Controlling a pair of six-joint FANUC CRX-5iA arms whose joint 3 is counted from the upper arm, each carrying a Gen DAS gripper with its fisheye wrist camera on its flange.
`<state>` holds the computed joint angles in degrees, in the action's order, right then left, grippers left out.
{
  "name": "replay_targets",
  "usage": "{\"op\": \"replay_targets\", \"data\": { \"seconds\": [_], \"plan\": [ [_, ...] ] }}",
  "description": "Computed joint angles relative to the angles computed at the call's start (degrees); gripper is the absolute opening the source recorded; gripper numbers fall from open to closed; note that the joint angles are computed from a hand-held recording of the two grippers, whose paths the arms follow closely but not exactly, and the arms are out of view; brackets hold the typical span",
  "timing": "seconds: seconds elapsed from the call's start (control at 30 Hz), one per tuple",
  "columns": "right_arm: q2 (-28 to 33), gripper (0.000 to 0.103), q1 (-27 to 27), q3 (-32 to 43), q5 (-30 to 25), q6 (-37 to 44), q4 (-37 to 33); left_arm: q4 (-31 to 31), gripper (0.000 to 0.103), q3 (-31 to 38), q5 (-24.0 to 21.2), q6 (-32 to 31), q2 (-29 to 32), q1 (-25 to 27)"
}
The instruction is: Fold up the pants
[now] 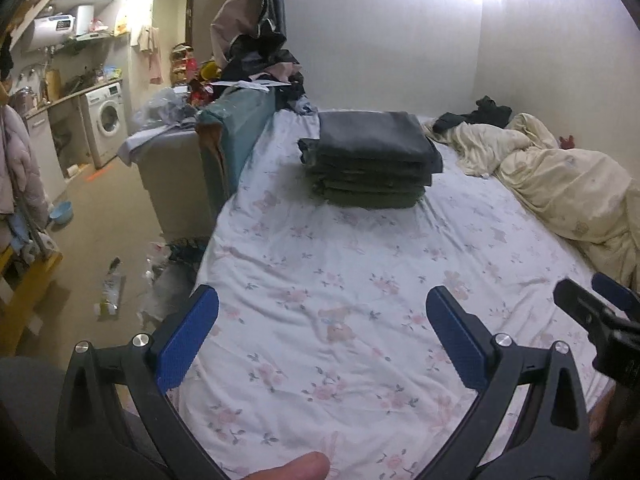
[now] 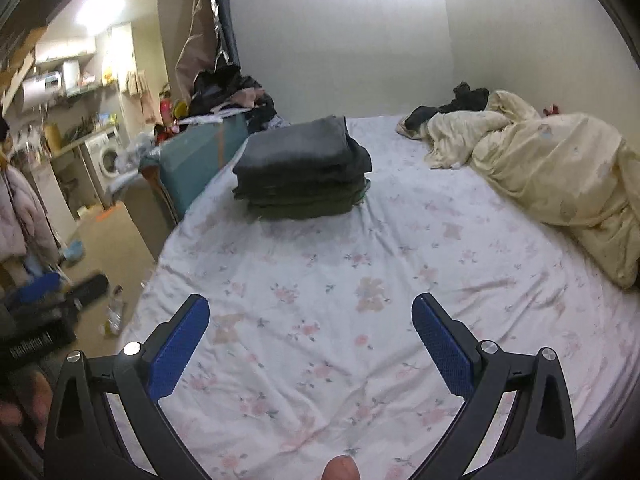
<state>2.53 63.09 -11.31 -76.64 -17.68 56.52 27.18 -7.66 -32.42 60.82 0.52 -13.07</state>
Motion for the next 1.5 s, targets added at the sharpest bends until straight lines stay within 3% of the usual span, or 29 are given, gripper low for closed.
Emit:
{"op": "replay_targets", "data": {
  "seconds": [0.17,0.37,1.5],
  "plan": [
    [0.6,0.103,-0.3,0.7,-0.1,0.6,-1.1,2.4,0.102,-2.2,1.0,-4.8,-1.3,-0.6],
    [0.4,0.103,-0.7,0.4,0.8,1.1,-1.1,0.0,0.102,-1.9,2.2,-2.3,-1.7,-1.1],
    [0.1,0.103,-1.6,-0.1,1.9,2.2,-1.7,1.5,0.102,-2.4,3.7,-3.9,-1.5,-1.2]
  ]
}}
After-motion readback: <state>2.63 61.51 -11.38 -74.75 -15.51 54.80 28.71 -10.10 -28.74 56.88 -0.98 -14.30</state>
